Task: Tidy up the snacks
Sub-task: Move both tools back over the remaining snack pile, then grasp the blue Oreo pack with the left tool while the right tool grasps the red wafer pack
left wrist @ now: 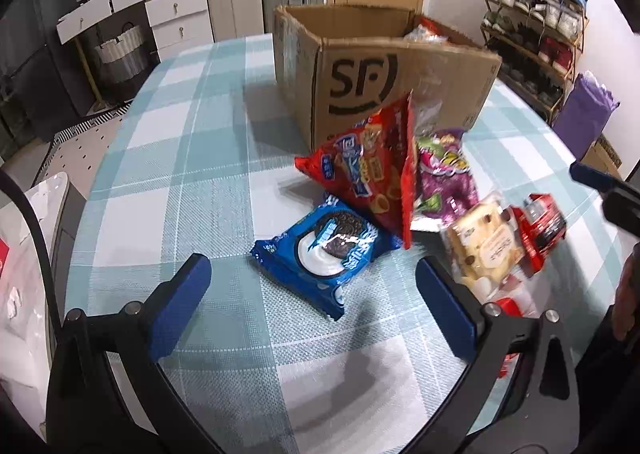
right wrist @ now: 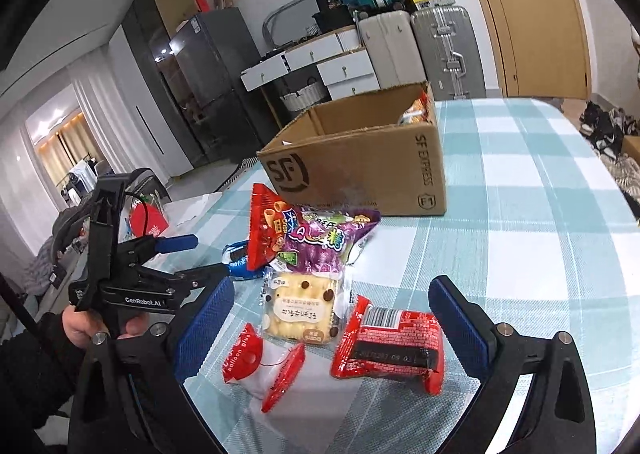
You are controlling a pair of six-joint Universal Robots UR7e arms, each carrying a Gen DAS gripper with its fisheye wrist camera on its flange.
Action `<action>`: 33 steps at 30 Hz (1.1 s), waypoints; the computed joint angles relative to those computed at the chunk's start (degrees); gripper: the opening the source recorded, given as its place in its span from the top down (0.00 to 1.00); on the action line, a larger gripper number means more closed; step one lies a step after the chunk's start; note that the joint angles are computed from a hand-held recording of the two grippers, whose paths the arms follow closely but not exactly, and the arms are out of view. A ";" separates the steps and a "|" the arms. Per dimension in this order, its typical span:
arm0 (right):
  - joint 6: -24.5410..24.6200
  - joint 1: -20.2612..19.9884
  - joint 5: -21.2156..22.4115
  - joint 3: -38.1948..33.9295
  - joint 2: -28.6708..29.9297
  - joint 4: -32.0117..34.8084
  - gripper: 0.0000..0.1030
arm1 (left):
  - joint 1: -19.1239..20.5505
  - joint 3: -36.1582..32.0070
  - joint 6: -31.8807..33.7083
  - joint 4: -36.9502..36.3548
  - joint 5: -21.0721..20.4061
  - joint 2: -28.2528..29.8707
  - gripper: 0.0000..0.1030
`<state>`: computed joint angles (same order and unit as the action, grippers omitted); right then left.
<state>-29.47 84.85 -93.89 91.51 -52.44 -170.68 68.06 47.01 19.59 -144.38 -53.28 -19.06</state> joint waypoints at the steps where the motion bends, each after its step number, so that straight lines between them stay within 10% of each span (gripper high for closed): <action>1: 0.15 -0.18 0.26 -0.02 -0.03 0.11 0.03 | 0.17 -0.94 -0.02 0.54 0.17 0.60 0.01; 22: 4.07 -1.52 0.82 -1.33 -0.03 4.41 0.03 | 1.94 -17.07 2.17 12.51 -1.32 9.63 0.02; 33: 4.77 -1.55 0.60 -1.36 -0.18 5.61 0.03 | 1.72 -12.57 3.81 10.59 -3.77 6.87 0.57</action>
